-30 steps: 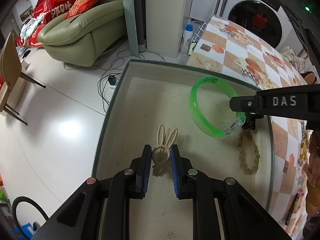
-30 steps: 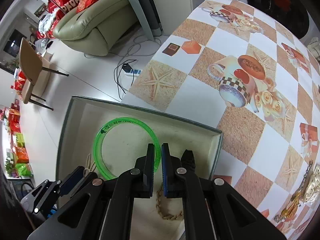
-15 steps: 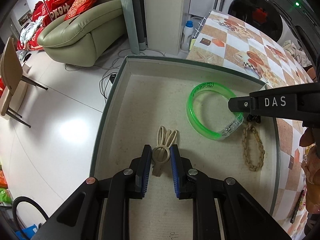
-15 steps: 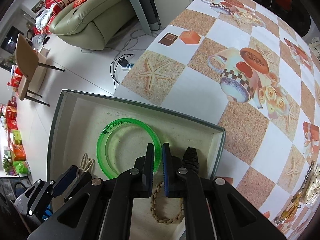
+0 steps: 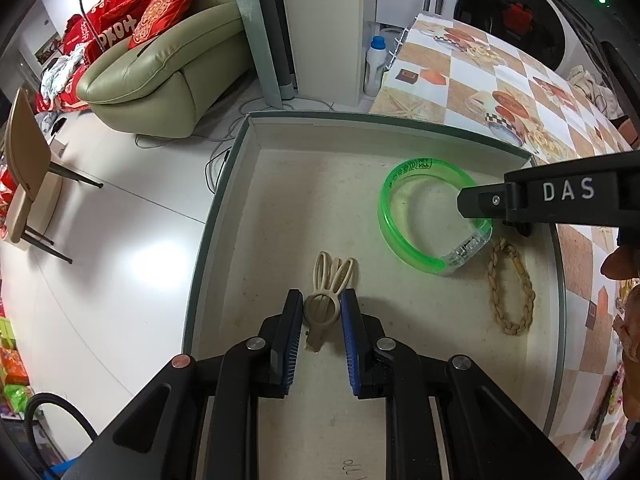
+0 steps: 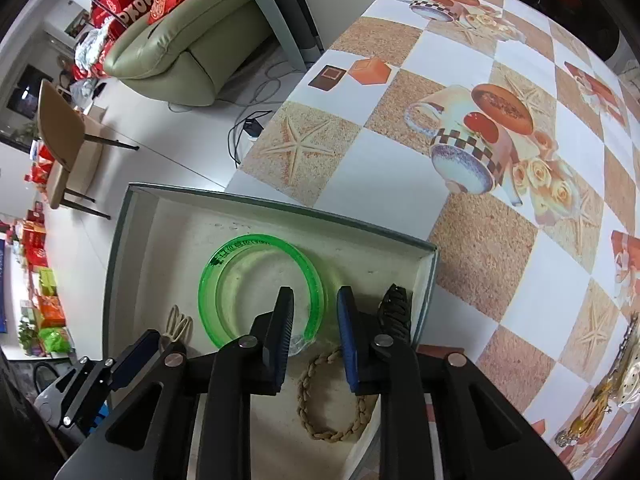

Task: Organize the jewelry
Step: 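Open the right tool to release the bangle while the left tool releases the bunny-ear clip, then move both tools back over the remaining jewelry on the table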

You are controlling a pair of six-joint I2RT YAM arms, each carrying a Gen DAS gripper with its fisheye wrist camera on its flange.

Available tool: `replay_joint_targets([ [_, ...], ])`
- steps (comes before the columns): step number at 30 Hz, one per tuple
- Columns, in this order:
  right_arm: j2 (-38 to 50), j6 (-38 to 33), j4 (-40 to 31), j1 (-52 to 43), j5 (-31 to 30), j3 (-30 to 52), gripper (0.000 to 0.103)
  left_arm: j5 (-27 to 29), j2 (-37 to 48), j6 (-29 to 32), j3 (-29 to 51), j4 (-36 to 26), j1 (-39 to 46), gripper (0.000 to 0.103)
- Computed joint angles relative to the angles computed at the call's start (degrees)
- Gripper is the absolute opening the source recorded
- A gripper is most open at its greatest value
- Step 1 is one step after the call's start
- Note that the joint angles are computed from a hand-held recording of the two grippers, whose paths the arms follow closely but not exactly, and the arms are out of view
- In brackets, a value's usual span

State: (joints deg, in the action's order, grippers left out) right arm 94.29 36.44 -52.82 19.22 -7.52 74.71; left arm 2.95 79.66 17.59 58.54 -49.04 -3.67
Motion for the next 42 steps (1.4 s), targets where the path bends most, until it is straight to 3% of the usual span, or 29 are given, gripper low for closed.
replay_joint_targets([
  [4, -3.5, 0.7, 1.1, -0.7, -1.3, -2.0, 0.034, 0.1, -0.8, 0.2, -0.2, -0.5, -0.2, 0.025],
  [5, -4.4, 0.9, 1.4, -0.8, -1.6, -2.4, 0.037, 0.1, -1.0, 0.2, -0.3, -0.6, -0.3, 0.037],
  [6, -5.2, 1.2, 1.8, -0.9, -1.9, -2.7, 0.039, 0.1, -1.2, 0.2, -0.3, -0.9, -0.3, 0.076],
  [7, -6.6, 1.8, 2.4, -1.4, -2.8, -3.3, 0.042, 0.2, -1.9, -0.1, -0.5, -0.8, -0.3, 0.091],
  [8, -7.6, 2.3, 2.9, -1.7, -3.4, -3.7, 0.045, 0.4, -3.0, -0.3, -1.0, -0.2, -0.2, 0.096],
  [17, -18.3, 6.5, 2.7, -4.3, -5.4, -6.1, 0.065, 0.3, -4.1, -1.0, 0.4, -2.5, -2.2, 0.097],
  [18, -19.3, 6.6, 2.4, -4.6, -5.4, -6.3, 0.067, 0.1, -4.3, -1.2, 0.5, -2.9, -2.5, 0.103],
  [20, -21.5, 7.5, 1.2, -4.9, -5.4, -6.2, 0.077, -0.4, -4.8, -2.0, 0.7, -3.4, -3.5, 0.103],
  [25, -28.8, 7.6, -2.4, -8.9, -7.2, -9.0, 0.08, -1.0, -7.0, -2.4, 1.4, -5.7, -5.8, 0.103],
  [27, -31.4, 7.2, -4.3, -11.3, -7.9, -10.1, 0.089, -1.2, -7.4, -2.8, 2.4, -7.2, -7.0, 0.103],
  [34, -40.6, 0.4, -14.8, -23.5, -9.7, -12.7, 0.09, -1.7, -8.1, -5.8, 6.6, -11.5, -13.5, 0.103],
  [37, -44.5, -5.5, -20.6, -31.9, -11.2, -13.2, 0.091, -2.5, -8.1, -7.8, 8.2, -13.0, -17.6, 0.103],
  [42, -48.0, -21.2, -29.9, -50.8, -14.9, -13.7, 0.091, -3.9, -7.9, -12.3, 10.1, -14.5, -26.3, 0.103],
])
